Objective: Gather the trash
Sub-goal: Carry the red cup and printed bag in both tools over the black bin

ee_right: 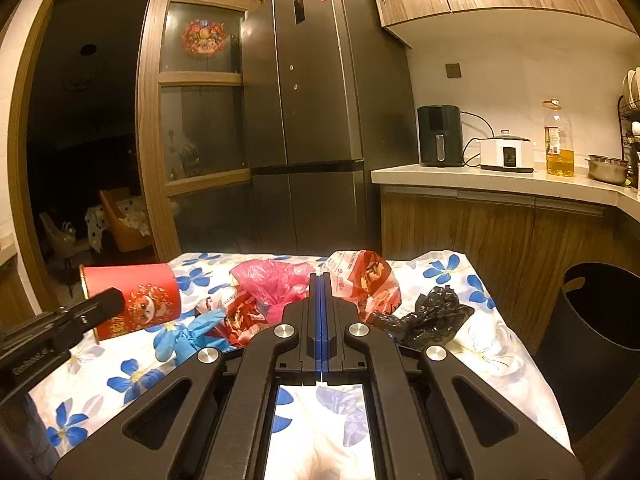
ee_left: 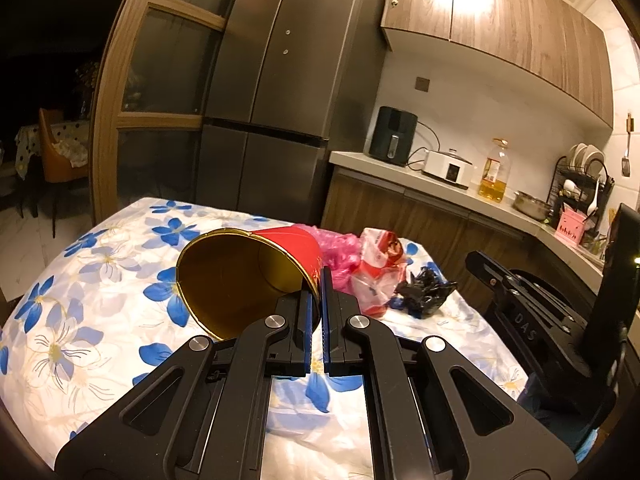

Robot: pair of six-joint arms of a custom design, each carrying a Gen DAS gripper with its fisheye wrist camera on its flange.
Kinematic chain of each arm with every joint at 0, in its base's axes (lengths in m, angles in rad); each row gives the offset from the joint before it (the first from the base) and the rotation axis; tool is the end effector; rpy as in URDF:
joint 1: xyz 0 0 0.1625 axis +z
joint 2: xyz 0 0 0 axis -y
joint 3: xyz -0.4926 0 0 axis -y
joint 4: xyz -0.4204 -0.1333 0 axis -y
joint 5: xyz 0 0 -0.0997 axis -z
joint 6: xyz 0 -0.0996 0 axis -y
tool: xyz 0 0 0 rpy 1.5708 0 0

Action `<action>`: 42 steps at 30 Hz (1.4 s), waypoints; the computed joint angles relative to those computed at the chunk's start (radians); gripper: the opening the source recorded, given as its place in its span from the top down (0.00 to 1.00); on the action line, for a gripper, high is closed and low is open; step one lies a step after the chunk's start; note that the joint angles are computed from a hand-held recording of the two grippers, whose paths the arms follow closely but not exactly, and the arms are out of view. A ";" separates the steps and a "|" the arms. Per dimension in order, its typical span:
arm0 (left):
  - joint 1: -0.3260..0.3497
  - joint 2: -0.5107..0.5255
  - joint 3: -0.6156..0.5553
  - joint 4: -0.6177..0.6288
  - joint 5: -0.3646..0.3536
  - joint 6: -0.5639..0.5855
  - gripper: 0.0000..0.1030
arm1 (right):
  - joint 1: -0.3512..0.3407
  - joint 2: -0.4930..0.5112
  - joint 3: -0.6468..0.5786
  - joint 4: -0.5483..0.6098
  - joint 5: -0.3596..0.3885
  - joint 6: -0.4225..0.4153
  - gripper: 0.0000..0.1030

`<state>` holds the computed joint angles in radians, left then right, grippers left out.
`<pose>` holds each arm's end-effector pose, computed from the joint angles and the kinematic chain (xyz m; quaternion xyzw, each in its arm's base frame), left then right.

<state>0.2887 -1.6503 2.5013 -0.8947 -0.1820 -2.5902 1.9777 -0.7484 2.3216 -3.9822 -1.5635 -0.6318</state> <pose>-0.1492 -0.2856 0.2370 0.0134 0.7098 -0.6216 0.3311 0.3212 -0.4068 0.0848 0.4546 -0.7923 0.4047 0.0424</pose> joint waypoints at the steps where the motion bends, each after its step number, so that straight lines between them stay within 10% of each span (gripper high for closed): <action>1: 0.000 0.002 0.000 -0.006 0.002 0.004 0.97 | -0.004 -0.011 0.007 0.002 0.009 0.000 0.99; 10: 0.006 0.012 0.017 -0.121 0.018 0.098 0.97 | -0.030 -0.042 0.024 0.038 0.009 0.003 0.99; 12: 0.005 0.011 0.018 -0.122 0.017 0.096 0.97 | -0.030 -0.032 0.016 0.051 -0.001 0.009 0.77; 14: 0.007 0.007 0.016 -0.101 0.016 0.078 0.97 | -0.032 -0.018 0.012 0.042 -0.001 0.018 0.34; 26: 0.073 -0.011 0.018 -0.103 0.053 0.103 0.97 | -0.023 0.118 -0.119 0.080 -0.086 0.037 0.38; 42: 0.164 -0.060 0.183 -1.017 0.115 0.902 0.98 | -0.024 0.192 -0.242 0.241 -0.123 0.058 0.45</action>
